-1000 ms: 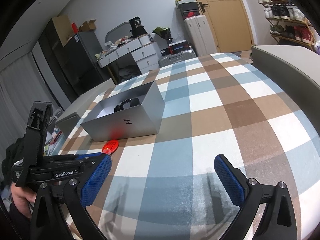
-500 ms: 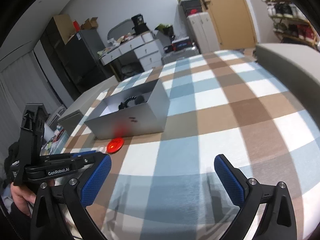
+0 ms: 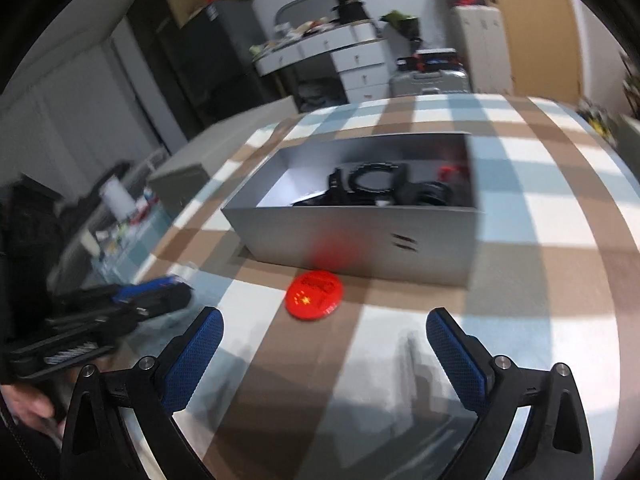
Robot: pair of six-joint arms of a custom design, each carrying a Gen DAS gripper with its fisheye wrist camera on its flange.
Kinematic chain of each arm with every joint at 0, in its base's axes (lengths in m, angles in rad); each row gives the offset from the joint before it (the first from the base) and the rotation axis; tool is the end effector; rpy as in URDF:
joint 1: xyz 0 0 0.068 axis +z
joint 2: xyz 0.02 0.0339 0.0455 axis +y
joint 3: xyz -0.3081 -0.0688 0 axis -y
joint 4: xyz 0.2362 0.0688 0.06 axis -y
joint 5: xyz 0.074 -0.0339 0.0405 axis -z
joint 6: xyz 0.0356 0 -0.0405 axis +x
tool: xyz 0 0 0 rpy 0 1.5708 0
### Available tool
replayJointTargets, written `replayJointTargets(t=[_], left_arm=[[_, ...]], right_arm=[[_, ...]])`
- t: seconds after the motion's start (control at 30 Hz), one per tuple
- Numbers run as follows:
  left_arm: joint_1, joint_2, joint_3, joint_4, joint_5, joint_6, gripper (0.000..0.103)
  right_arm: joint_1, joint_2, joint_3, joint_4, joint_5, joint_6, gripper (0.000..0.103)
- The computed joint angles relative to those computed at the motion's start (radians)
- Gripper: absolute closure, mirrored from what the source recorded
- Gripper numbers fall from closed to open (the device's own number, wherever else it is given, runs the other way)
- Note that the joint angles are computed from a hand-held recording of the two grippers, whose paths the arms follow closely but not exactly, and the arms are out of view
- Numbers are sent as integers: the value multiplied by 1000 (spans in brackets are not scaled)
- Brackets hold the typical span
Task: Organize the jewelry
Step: 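Grasp the red 'China' badge with the right gripper while the left gripper holds the charm, then carry the charm and red badge into the grey box and open both grippers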
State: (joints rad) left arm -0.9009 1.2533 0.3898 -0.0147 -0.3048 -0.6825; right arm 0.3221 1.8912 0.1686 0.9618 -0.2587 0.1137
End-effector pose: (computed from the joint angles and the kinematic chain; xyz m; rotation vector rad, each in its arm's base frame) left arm 0.1275 -0.1437 0.1826 0.1306 2.4233 -0.3606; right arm 0.2050 0.0780 0.0886 -0.3754 2.3278 0.5172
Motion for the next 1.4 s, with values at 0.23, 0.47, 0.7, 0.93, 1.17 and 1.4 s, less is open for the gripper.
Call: replayJointTargets(t=[0.23,0.47,0.7,0.93,1.17,1.4], left_arm=[[64,-101,-55,10,17,12,88],[83,-152,-75,13,25,37,88],[79,-182,-84,4,12,32,88],[73,-205,-82,-21,0,28,88],[53,-186,-61,-16,-1,38,88],[34,-129,-4,-8,-6,69,88]], right_arm=[[84,40,130,-161,100,-6,13],[161,47,191,-253,251,-26,35],[198,40,181,-251,297,-63,61],[144,26,131,-188,174,-53,61],[75,-45,16,-78,62,-53,61],[-89,-160,-51,-47,-138,-44,61]])
